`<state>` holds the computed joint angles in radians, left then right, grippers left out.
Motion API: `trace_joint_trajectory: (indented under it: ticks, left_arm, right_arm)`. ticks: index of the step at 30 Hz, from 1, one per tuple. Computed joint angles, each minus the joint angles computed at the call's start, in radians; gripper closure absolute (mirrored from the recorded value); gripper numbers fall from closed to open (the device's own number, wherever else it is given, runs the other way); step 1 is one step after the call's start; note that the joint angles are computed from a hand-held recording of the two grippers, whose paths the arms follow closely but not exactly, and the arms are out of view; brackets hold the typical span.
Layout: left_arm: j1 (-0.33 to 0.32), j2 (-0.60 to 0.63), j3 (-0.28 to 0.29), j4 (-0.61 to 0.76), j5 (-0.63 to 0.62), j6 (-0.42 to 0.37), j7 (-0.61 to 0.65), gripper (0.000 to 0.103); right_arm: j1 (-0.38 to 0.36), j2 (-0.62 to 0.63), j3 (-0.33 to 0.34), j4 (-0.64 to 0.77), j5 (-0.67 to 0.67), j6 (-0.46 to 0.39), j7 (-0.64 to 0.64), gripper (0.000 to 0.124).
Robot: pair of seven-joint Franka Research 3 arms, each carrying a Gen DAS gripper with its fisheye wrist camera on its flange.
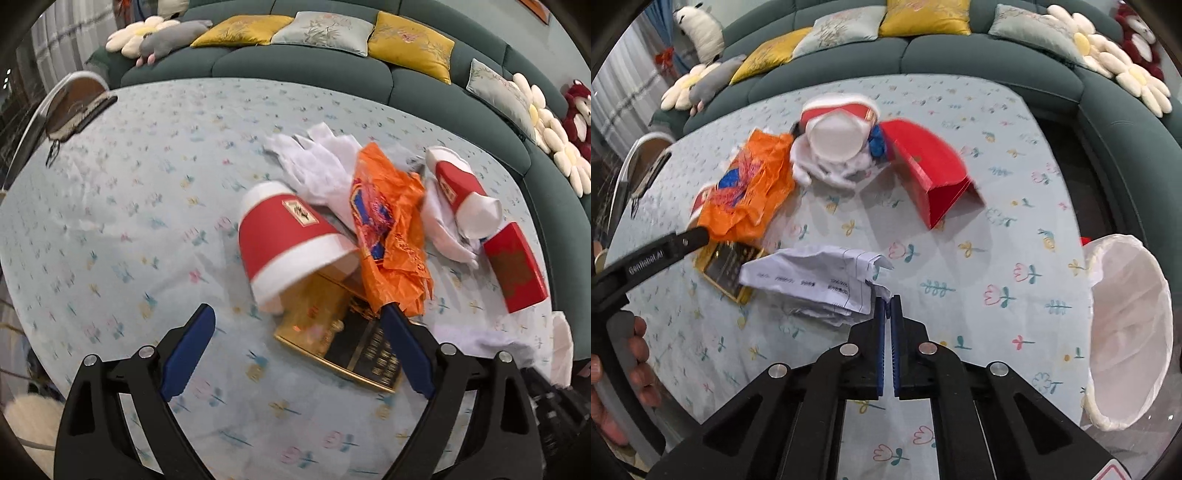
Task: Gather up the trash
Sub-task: 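Grasp the white paper receipts with the right tool while the left tool grasps the red-and-white paper cup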
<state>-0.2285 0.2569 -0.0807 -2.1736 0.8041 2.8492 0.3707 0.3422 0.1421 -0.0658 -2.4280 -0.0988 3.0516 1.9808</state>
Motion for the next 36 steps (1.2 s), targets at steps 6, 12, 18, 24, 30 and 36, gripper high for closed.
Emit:
trace_joint_trajectory:
  ticks: [6,12,18,24,30,36]
  left_arm:
    - [0.020,0.004,0.022,0.004,0.029,0.011,0.018,0.021]
    - [0.024,0.016,0.044,0.014,0.094,-0.018,0.003,0.025]
    - [0.047,0.036,0.043,0.024,0.082,-0.008,0.015,0.041]
    - [0.064,0.052,0.024,0.032,0.012,0.015,0.103,0.087]
    - [0.037,0.009,0.034,0.002,0.033,0.047,0.080,0.098]
    - [0.013,-0.057,0.011,-0.036,0.059,0.064,0.040,0.099]
  right_arm:
    - [0.078,-0.026,-0.111,0.010,-0.262,-0.016,0.278,0.121]
    - [0.019,-0.028,-0.048,0.024,-0.294,-0.022,0.310,0.121]
    - [-0.001,-0.023,0.000,0.034,-0.231,-0.017,0.268,0.121]
    - [0.014,-0.019,0.006,0.045,-0.206,-0.021,0.243,0.121]
    - [0.016,-0.050,0.007,0.030,-0.217,-0.017,0.250,0.122]
    - [-0.024,-0.122,0.026,-0.022,-0.309,-0.005,0.335,0.122]
